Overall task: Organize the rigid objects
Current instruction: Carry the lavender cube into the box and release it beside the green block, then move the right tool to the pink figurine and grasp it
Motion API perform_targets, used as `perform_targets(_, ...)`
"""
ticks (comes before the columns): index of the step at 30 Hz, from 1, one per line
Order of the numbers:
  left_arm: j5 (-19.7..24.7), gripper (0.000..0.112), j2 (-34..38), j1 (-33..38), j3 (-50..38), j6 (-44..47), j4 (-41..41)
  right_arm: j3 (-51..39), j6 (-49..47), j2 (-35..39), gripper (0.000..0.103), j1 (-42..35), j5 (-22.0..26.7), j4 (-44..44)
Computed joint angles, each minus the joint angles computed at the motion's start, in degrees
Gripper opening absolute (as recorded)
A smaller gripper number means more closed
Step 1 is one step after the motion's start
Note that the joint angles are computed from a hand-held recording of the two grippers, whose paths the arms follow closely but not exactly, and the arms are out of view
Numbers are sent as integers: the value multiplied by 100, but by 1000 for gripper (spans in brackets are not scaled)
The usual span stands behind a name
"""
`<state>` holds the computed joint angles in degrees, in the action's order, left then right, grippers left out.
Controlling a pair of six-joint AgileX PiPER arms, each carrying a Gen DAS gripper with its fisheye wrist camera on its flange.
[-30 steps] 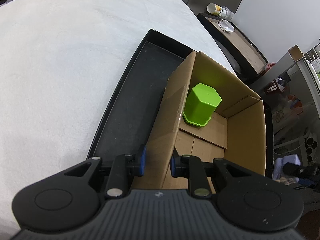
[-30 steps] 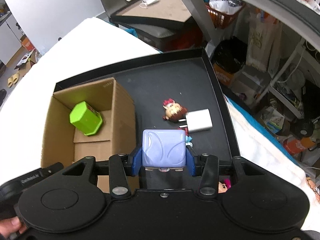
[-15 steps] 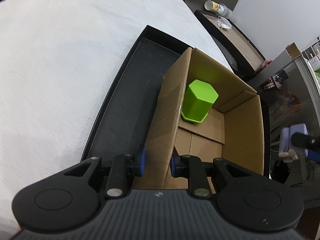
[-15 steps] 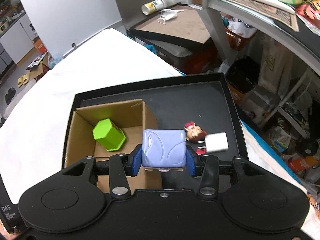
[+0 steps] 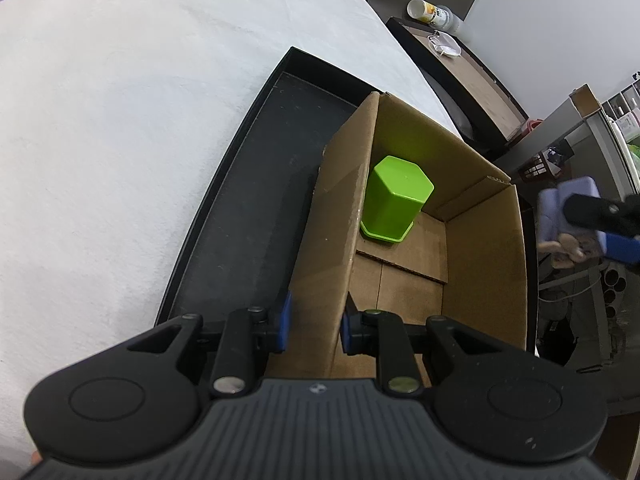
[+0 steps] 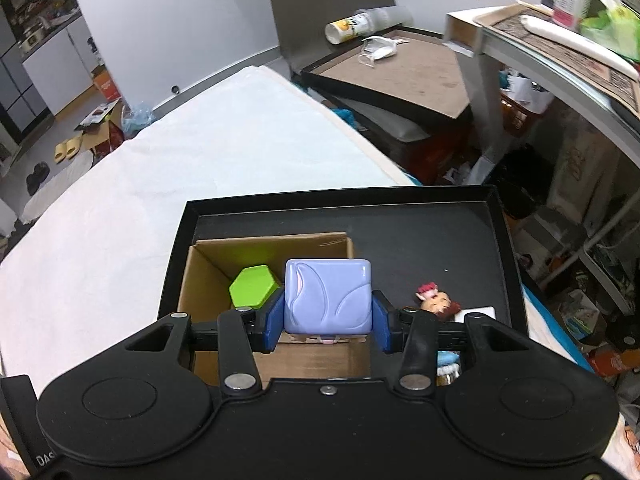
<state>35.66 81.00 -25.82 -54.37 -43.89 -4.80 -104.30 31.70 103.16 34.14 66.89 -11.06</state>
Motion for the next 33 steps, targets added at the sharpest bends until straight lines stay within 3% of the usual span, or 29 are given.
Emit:
perform_targets(9,-48,22,-45,124,64,169,-179,-448,-8,551,44,193,111,-170)
perform_targets(12,-45,22,-46,154,63,247,-245,-190,216,456,44,221,-375,-382)
perform_targets(15,-52,27,-47,174,71,290,-266,-234,494,448,56,236,-311,-530)
perform_targets(19,-142,28,-101,255,135,480,-517,-40,282,219,59,203,-299,-392)
perform_targets(24,-129,28,-104,222,107,405,-444,313,132,-114,70,181,-266,-325)
perform_targets(33,-180,24,-227,154,135,206,-221,1221,114,-797,71,-106,-310,-199)
